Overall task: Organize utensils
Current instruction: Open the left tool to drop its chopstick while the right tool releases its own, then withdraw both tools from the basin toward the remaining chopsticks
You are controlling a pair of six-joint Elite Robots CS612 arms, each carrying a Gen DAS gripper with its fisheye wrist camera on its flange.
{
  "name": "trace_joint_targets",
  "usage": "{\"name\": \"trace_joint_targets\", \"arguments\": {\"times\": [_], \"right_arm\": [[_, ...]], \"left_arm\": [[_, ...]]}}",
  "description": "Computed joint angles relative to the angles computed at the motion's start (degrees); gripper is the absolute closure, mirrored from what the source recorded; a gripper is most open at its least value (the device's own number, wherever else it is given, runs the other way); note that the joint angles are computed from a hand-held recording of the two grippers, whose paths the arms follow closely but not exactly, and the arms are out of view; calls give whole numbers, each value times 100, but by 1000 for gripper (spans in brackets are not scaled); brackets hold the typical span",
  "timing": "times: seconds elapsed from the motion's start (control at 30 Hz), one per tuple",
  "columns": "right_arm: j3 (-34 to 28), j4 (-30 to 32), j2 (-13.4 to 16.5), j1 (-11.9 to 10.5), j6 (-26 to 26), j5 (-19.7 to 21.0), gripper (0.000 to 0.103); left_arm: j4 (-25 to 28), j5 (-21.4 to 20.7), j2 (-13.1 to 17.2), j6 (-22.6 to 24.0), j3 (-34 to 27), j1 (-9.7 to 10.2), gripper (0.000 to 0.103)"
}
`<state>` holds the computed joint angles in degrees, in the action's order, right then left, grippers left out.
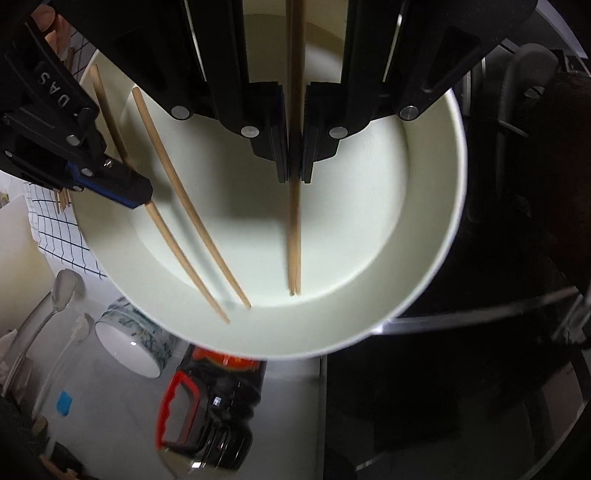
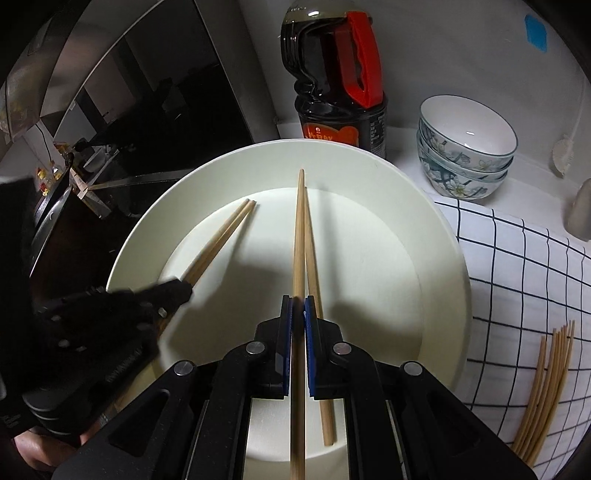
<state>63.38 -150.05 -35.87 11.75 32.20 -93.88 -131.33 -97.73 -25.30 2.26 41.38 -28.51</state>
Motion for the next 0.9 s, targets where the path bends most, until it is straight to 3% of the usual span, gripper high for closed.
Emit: {"name": "trace_joint_targets", "arguments": {"times": [0.33,0.4,0.47,0.5,0.53,0.63,0.9], "right_arm": [[-117,119,77,-57,-116,97,96],[-111,122,77,-58,-121,112,96],[-108,156,74,-55,-110,98,96],[-110,164,73,-52,-92,85,95],[-105,163,70,-51,-83,79,89],[-55,125,30,-32,-84,-57,79],[220,-68,-159,14,2,-289,67]], "left_arm": [[-10,277,154,-207,-269,-9,94],[-37,316,159,-249,-288,-1,85],[-126,367,123,-302,-222,5,58],[-218,405,84,-332,-146,5,51],[-330,451,41,-365,-60,3,38],[-539,525,-73,-373,139,6,31],[-683,582,-276,-520,440,61,14]]}}
